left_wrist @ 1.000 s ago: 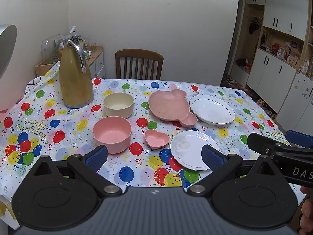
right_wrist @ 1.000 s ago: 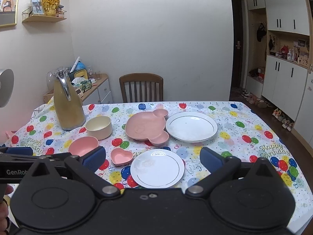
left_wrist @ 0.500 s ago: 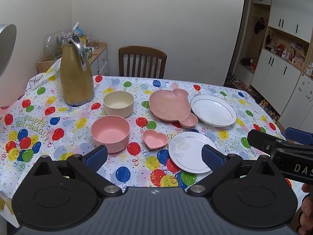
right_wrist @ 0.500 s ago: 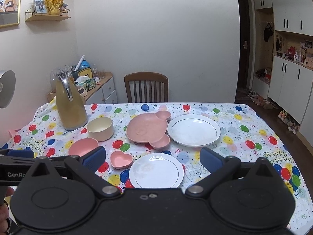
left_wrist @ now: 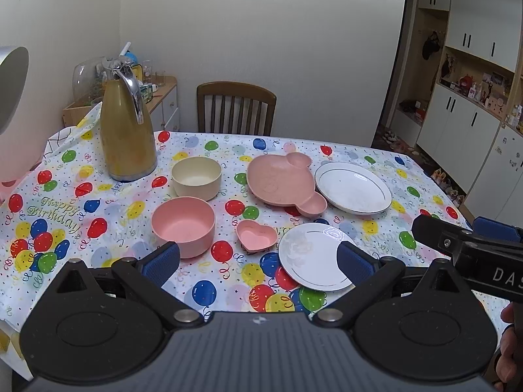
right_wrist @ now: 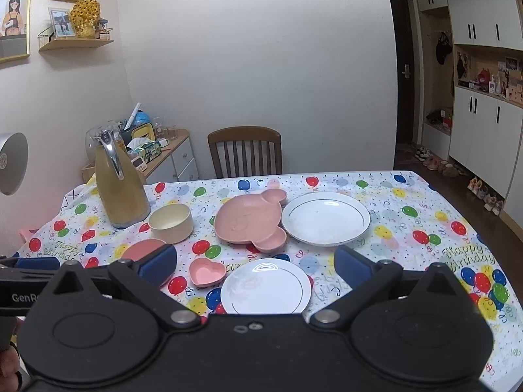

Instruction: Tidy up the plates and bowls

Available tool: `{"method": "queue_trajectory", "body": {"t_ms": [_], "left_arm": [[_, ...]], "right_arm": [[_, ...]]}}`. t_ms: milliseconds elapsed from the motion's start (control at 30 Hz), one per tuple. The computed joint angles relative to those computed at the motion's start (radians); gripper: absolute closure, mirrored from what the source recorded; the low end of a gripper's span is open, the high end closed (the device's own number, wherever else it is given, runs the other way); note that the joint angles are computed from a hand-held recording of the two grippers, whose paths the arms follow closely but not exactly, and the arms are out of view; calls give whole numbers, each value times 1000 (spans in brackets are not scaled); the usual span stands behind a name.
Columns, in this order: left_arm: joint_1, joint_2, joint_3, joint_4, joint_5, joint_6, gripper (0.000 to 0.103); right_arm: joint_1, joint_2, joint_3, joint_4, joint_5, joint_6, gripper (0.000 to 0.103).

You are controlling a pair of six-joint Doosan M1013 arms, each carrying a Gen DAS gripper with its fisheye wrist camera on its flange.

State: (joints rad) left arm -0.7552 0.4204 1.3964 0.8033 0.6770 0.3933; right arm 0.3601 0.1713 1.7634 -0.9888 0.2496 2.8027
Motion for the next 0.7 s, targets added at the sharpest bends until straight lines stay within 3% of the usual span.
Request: {"method": "queue_trajectory", "body": {"t_ms": [200,467,700], "left_arm": [[-3,-5,7,6,-5,-5,0],[-4,-8,9,1,-1,-4,0],[-5,-8,11,5,-1,-2,0]], "right_arm": [[4,-7,10,-43,-9,49,0],[22,-8,13,-151,36,132,0],[15,-10,17,-123,14,116,0]]}}
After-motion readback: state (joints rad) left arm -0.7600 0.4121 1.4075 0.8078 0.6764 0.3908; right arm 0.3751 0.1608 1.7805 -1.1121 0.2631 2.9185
